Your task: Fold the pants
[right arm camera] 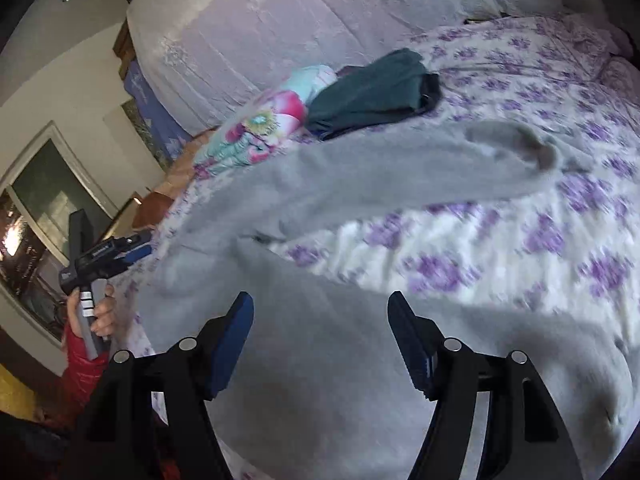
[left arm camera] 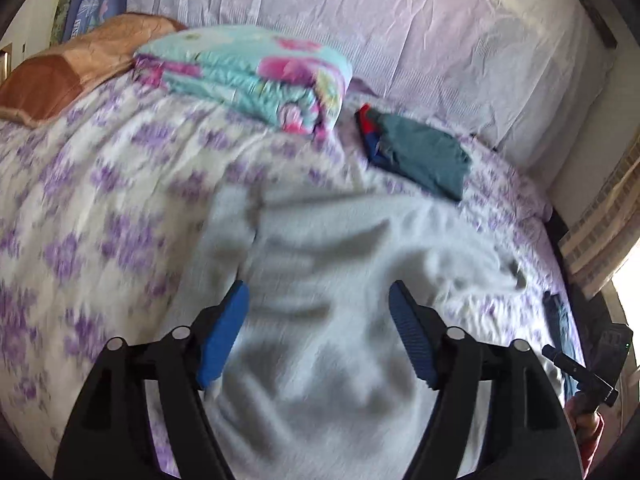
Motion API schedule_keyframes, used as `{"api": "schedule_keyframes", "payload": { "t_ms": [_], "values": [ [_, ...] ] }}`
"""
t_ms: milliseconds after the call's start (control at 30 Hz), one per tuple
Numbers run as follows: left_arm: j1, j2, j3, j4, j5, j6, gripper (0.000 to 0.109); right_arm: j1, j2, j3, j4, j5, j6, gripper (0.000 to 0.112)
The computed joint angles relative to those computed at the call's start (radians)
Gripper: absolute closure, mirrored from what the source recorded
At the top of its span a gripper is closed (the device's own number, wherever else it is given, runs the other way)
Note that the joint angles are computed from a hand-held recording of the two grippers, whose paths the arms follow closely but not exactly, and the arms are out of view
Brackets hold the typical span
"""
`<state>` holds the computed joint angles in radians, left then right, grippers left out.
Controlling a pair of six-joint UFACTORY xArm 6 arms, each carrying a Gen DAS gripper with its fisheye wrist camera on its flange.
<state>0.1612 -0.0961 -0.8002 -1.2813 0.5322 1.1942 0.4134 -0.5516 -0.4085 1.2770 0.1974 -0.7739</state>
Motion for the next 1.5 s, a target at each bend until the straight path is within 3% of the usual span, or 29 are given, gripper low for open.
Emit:
{"api": "schedule_keyframes", "payload": {
  "t_ms": [100, 167, 233, 300, 367, 400, 500, 600, 667, 733, 800, 867, 1000, 1033, 1100, 1200, 1267, 1333, 1433, 1500],
  "values": [
    [-0.020, 0.132, -0.148, 0.090, 0.056, -0.124, 0.037, 0.054, 0.235, -0.239, 0.127, 0.034, -0.192, 0.042],
    [-0.038, 0.268, -0.270, 0.229, 0.077, -0.276, 0.037, 0.088, 0.410, -0.402, 0.081, 0.050, -0.200, 0.042],
    [-0.057, 0.370, -0.338, 0.350, 0.018, -0.403, 0.039, 0.113, 0.550, -0.526, -0.085, 0.052, -0.072, 0.042],
    [-0.048, 0.459, -0.412, 0.386, 0.043, -0.454, 0.039, 0.137, 0.683, -0.616, -0.295, 0.006, 0.085, 0.042],
    [-0.037, 0.457, -0.418, 0.341, 0.063, -0.431, 0.039, 0.114, 0.798, -0.694, -0.491, 0.099, 0.241, 0.042],
    [-0.025, 0.447, -0.421, 0.317, 0.084, -0.421, 0.039, 0.102, 0.831, -0.711, -0.541, 0.148, 0.280, 0.041],
    [0.018, 0.445, -0.462, 0.226, 0.155, -0.389, 0.039, 0.099, 0.784, -0.651, -0.537, 0.137, 0.217, 0.042],
    [0.017, 0.481, -0.532, 0.272, 0.187, -0.437, 0.039, 0.079, 0.745, -0.639, -0.669, 0.175, 0.330, 0.042],
    [0.019, 0.484, -0.548, 0.263, 0.223, -0.425, 0.039, 0.085, 0.725, -0.635, -0.603, 0.150, 0.279, 0.042],
    [0.045, 0.469, -0.540, 0.160, 0.314, -0.298, 0.037, 0.092, 0.712, -0.663, -0.453, 0.142, 0.137, 0.042],
    [0.052, 0.445, -0.509, 0.115, 0.307, -0.239, 0.036, 0.092, 0.739, -0.730, -0.347, 0.153, 0.059, 0.041],
    [0.056, 0.417, -0.456, 0.049, 0.244, -0.189, 0.031, 0.082, 0.812, -0.841, -0.261, 0.215, 0.021, 0.041],
    [0.124, 0.429, -0.388, -0.004, 0.386, -0.179, 0.029, 0.074, 0.965, -1.053, -0.107, 0.291, 0.064, 0.041],
    [0.119, 0.405, -0.339, -0.009, 0.356, -0.131, 0.029, 0.066, 0.993, -1.095, -0.036, 0.320, 0.045, 0.041],
    [0.058, 0.323, -0.217, -0.040, 0.184, 0.024, 0.029, 0.067, 1.060, -1.196, -0.007, 0.365, 0.076, 0.041],
    [-0.012, 0.248, -0.114, -0.118, 0.005, 0.184, 0.029, 0.083, 1.151, -1.341, -0.151, 0.406, 0.189, 0.041],
    [-0.002, 0.256, -0.122, -0.113, 0.021, 0.175, 0.029, 0.098, 1.207, -1.424, -0.271, 0.460, 0.280, 0.041],
    [0.034, 0.276, -0.140, -0.114, 0.089, 0.154, 0.028, 0.123, 1.226, -1.448, -0.389, 0.450, 0.344, 0.041],
    [0.038, 0.282, -0.147, -0.119, 0.097, 0.161, 0.028, 0.158, 1.275, -1.518, -0.702, 0.452, 0.504, 0.043],
    [0.033, 0.281, -0.147, -0.124, 0.093, 0.165, 0.028, 0.174, 1.336, -1.597, -0.909, 0.491, 0.619, 0.058]
  ]
}}
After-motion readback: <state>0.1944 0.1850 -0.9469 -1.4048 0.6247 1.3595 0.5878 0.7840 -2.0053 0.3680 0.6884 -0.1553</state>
